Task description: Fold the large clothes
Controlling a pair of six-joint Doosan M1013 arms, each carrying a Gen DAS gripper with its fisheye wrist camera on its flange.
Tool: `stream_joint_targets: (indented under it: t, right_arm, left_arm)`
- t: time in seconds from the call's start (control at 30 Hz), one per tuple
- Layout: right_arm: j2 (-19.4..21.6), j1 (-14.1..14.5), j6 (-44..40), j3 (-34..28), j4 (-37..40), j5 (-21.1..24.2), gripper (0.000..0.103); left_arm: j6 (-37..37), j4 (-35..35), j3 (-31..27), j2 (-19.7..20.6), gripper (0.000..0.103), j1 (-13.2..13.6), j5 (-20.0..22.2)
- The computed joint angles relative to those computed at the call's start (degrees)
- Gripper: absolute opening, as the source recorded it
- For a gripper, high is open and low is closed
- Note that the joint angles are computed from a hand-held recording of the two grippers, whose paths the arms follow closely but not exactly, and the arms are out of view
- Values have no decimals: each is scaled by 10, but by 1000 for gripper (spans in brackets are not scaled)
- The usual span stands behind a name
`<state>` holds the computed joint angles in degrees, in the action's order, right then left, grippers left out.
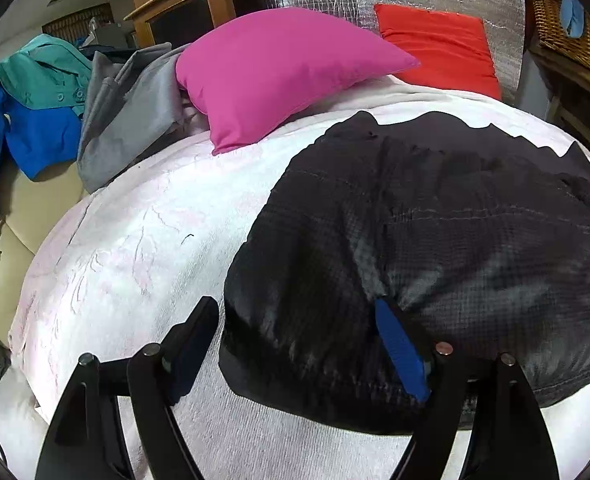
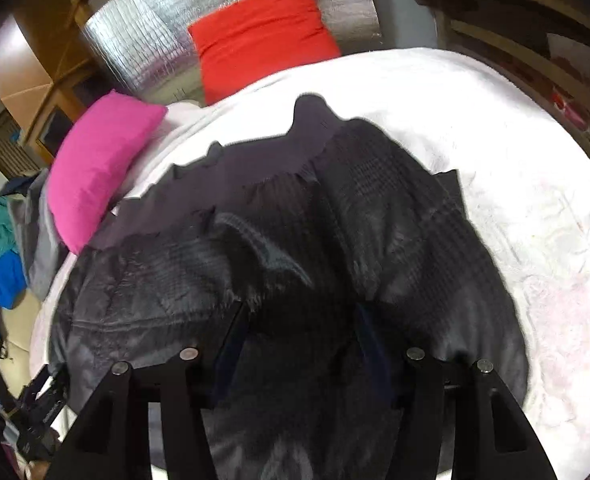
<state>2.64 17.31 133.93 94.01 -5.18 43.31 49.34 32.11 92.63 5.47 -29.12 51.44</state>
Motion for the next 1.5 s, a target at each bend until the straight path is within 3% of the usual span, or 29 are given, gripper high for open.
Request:
stream_joint_targets:
  t: [0.13, 0.2, 0.27, 0.33, 0.47, 0.67, 0.83, 0.9, 1.07, 1.23, 1.4, 1.5]
  right_arm:
    - [-35, -16, 43, 35, -18, -31, 62]
    - [-34, -34, 2, 43, 47, -28, 62]
    - [-22, -47, -51, 42, 101, -3, 60]
    - [-18, -38, -52, 35, 68, 6, 60]
    - [-24, -27, -33, 31, 31, 15, 60]
    - [-62, -28, 48, 57, -38, -40, 62]
    - [-71, -36, 63, 68, -35, -71, 64]
    - [-64, -37, 49, 64, -17, -67, 64]
    - [-38, -43, 8, 47, 39, -9, 64]
    - [-21, -41, 3, 35, 35, 34, 65]
    - [-40, -35, 46, 47, 2, -7, 66]
    - [-56, -21, 112, 57, -81, -44, 66]
  left_arm:
    - [-27, 50, 3, -5, 81, -2, 5]
    - [-56, 73, 2, -4, 81, 2, 14]
    - [-55, 49, -2, 1, 82, 13, 16]
    - [-29, 15, -10, 13, 82, 20, 28]
    - [-40, 86, -9, 17, 82, -3, 49]
    - [-47, 86, -5, 5, 82, -4, 31]
    - [-82, 107, 0, -4, 82, -2, 9]
    - [-92, 110, 2, -7, 82, -5, 8]
    - [-95, 107, 1, -8, 82, -6, 8]
    - [-93, 106, 1, -8, 82, -8, 11]
    - [-90, 101, 1, -9, 82, -7, 13]
    - [-88, 93, -1, -8, 82, -5, 12]
